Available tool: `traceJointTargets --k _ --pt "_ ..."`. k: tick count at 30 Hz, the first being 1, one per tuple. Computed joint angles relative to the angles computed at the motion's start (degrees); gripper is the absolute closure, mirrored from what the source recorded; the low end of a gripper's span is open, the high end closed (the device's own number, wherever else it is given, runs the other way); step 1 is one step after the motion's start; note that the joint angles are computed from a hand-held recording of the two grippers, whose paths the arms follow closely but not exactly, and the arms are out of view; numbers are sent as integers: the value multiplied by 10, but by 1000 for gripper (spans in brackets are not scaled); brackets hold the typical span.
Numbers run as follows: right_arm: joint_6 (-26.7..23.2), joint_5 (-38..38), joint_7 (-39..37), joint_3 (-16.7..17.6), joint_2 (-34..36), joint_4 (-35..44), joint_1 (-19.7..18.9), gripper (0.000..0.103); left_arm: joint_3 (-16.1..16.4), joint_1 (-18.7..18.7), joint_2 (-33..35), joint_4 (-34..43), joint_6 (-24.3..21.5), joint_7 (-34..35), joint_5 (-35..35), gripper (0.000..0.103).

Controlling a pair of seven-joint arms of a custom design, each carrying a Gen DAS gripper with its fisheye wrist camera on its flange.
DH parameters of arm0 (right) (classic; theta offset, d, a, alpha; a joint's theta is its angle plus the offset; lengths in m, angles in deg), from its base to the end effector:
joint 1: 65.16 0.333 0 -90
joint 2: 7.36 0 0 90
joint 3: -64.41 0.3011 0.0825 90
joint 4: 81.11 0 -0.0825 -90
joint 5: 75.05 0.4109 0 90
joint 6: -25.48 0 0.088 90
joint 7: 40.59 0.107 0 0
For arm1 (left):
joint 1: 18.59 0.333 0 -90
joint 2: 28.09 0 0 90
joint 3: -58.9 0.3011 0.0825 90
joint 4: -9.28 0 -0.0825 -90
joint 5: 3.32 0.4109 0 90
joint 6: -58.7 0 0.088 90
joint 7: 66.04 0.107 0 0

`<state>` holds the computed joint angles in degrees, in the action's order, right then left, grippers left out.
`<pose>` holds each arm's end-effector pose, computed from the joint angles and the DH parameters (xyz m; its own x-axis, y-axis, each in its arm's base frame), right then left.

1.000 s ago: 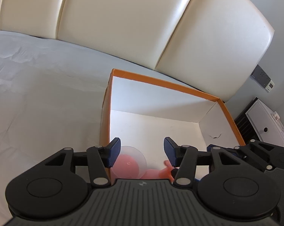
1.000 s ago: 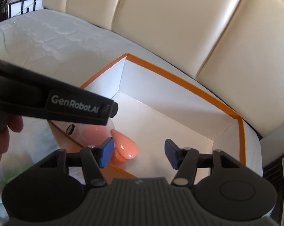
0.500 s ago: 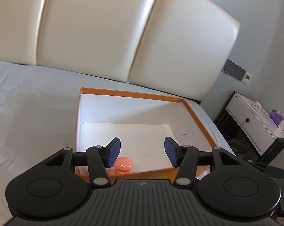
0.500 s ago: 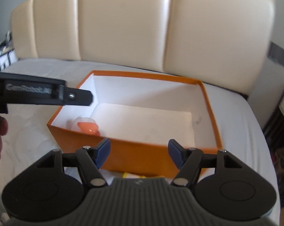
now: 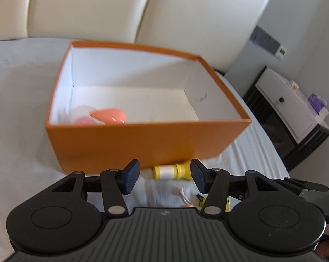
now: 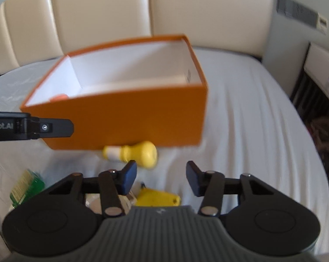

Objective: Organize rigid objects
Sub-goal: 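Grasp the yellow tape measure with right tool while left tool grasps yellow-capped bottle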

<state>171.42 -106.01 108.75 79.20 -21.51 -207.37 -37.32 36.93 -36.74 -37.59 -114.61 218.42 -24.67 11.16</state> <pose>0.3963 0.3841 0.5202 0.1160 -0.9895 -0.0868 -0.7464 -0.0292 -0.6649 0.4301 -0.3894 0.5272 -0.1871 -0.9333 0.3064 -0.7568 -0.0619 -0.6507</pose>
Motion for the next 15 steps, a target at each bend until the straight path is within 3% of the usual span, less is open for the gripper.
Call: traceJointTargets --k 8,12,14,15 --pt "0 107 -56 -26 15 -3 15 56 18 -38 44 32 -51 115 -73 40" --pt "-18 161 -106 -32 24 1 26 56 20 -45 50 39 -77 127 -73 40" --pt "-30 189 -127 -36 32 9 28 53 21 -47 50 39 -83 128 -79 40" --pt "-38 210 -141 -39 37 13 31 46 22 -47 51 40 -86 127 -81 40"
